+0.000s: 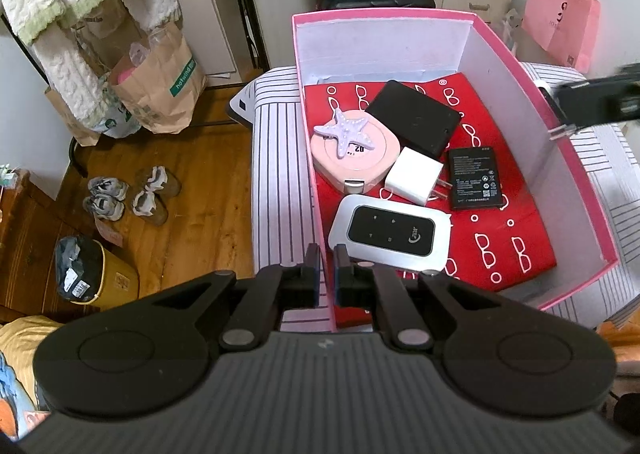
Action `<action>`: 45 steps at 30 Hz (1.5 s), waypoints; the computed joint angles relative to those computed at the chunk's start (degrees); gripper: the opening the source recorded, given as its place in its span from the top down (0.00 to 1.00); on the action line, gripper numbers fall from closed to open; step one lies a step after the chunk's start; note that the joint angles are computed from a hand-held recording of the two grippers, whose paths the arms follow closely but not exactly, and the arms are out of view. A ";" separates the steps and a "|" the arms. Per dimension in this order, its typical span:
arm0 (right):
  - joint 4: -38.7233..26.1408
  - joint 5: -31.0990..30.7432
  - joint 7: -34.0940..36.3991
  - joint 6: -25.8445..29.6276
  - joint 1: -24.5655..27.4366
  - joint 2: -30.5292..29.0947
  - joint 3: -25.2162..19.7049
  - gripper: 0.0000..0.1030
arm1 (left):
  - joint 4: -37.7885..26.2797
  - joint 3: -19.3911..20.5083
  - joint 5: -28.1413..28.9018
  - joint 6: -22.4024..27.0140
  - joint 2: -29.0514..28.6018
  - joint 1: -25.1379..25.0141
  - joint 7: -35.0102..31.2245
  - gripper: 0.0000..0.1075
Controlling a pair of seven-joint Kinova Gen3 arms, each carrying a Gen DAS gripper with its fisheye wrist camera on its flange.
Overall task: Organize rigid objects
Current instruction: 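Carry the keys into the box onto the wifi router, release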
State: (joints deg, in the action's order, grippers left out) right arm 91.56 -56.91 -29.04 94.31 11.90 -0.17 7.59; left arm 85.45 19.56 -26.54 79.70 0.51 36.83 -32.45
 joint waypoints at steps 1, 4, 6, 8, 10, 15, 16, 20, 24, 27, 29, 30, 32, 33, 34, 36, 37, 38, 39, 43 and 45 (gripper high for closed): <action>0.38 0.25 -0.45 -1.29 -0.97 0.34 -0.97 0.96 | 0.13 -0.10 0.22 -0.14 -0.03 -0.08 0.07 0.94; 1.60 2.20 -2.88 -6.36 -4.86 1.33 -4.27 0.96 | 0.02 -0.39 0.97 -0.34 -0.19 -0.50 -0.46 0.94; 2.24 3.86 -4.59 -9.14 -7.32 1.88 -6.00 0.96 | -0.09 -0.37 1.07 -0.28 -0.26 -0.65 -0.89 0.94; 3.06 6.32 -5.54 -12.49 -9.43 1.44 -7.27 0.96 | -0.14 -0.45 1.49 -0.38 -0.47 -0.91 -1.51 0.94; 3.37 9.91 -5.20 -14.58 -11.13 0.60 -7.84 0.96 | 0.13 -0.54 1.97 -0.81 -0.87 -1.25 -2.09 0.94; 1.86 15.79 -5.23 -13.83 -12.82 0.44 -7.33 0.90 | 2.49 -0.03 1.98 -3.50 -2.36 -2.10 -0.68 0.94; 1.76 15.62 -5.56 -13.19 -12.49 0.40 -6.84 0.89 | 2.95 0.12 1.89 -3.95 -2.62 -2.31 -0.35 0.94; 1.12 13.74 -4.05 -10.19 -10.36 0.01 -4.97 0.83 | 3.51 0.57 1.99 -4.71 -3.09 -3.00 -0.47 0.94; 2.14 10.48 -0.21 -9.01 -6.58 -2.99 -1.08 0.73 | 3.88 0.82 2.41 -5.17 -3.44 -3.64 -1.25 0.94; 3.10 8.78 2.15 -7.98 -3.69 -4.86 2.13 0.68 | 3.98 1.05 2.45 -5.37 -3.51 -3.88 -1.62 0.94; 3.95 8.75 3.14 -8.68 -2.13 -6.59 3.86 0.66 | 4.35 0.97 2.77 -5.91 -3.85 -4.13 -1.91 0.94; 4.46 8.94 3.86 -9.17 -1.31 -7.52 4.99 0.65 | 4.60 0.96 2.90 -6.24 -4.07 -4.29 -1.93 0.94; 4.94 9.36 5.05 -9.63 0.13 -8.45 7.31 0.63 | 5.12 1.13 3.03 -6.77 -4.52 -4.60 -1.69 0.94; 4.93 9.61 5.31 -9.64 0.75 -8.68 8.28 0.61 | 5.31 1.33 2.89 -6.95 -4.63 -4.71 -1.43 0.94; 5.04 9.89 5.59 -9.82 1.38 -8.82 9.16 0.60 | 5.49 1.62 2.56 -7.03 -4.69 -4.75 -1.06 0.94; 5.06 10.95 5.32 -10.49 2.85 -8.95 10.64 0.60 | 5.67 2.19 1.80 -6.94 -4.59 -4.69 -0.32 0.94; 5.03 11.46 5.14 -10.75 3.49 -8.84 11.21 0.58 | 5.71 2.30 1.60 -6.95 -4.53 -4.65 -0.08 0.94; 5.13 12.04 5.05 -11.07 4.12 -8.70 11.67 0.58 | 5.67 2.30 1.58 -6.93 -4.51 -4.64 -0.05 0.94; 5.18 12.67 4.96 -11.34 4.86 -8.40 12.20 0.57 | 5.66 2.29 1.61 -6.93 -4.49 -4.61 -0.15 0.94; 6.60 14.18 5.78 -12.80 7.34 -7.29 13.17 0.54 | 5.59 2.45 1.51 -6.92 -4.32 -4.49 0.86 0.94; 7.72 15.11 7.07 -14.50 8.30 -6.76 12.89 0.53 | 5.37 2.49 1.38 -6.60 -4.14 -4.32 1.11 0.94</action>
